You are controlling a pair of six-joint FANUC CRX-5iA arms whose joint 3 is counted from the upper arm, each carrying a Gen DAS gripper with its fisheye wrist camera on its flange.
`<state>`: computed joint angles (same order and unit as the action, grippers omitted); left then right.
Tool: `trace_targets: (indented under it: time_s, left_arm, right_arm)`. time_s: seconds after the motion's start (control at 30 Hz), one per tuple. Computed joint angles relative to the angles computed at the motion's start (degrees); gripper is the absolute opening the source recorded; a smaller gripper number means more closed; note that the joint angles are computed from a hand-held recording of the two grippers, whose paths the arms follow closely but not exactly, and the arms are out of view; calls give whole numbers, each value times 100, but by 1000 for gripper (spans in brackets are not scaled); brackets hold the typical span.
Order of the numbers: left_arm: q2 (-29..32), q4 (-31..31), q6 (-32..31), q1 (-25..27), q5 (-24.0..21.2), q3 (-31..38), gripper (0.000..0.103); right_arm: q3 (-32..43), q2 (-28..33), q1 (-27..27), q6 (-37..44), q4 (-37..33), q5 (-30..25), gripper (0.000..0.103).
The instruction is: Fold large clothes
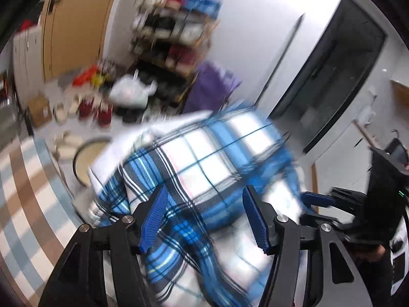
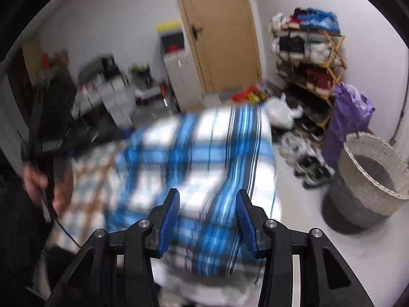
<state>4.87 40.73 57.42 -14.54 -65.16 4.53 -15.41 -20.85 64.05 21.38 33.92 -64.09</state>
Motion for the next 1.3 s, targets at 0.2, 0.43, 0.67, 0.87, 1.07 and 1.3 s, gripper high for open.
trace_targets:
  time_s: [0.2, 0.43, 0.67, 0.87, 1.07, 1.3]
  left_arm:
    - [130, 772, -66, 137, 84, -409, 55]
    - [-521, 514, -62, -63, 546, -491, 56]
    - [-2340, 305, -466, -94, 1842, -2098, 77]
    - [-3523, 807, -1094, -361, 3274, -3469, 91]
    - [-4486, -251, -294, -529, 4052, -4038, 102]
    - [-4689, -1197, 709, -540, 3885, -3928, 102]
  right_arm:
    - [-752, -227, -109, -549, 263, 679, 40]
    - [-948, -232, 395, -1343, 1412, 205, 43]
    - [-1335, -92, 1929, -3156, 3413, -1351, 82]
    - [-1237, 767, 3151, -4068, 4512, -2898, 103]
    - [-655, 1748, 3750, -4334, 4606, -4119, 103]
    - [-310, 2253, 3979, -4190, 4691, -4717, 103]
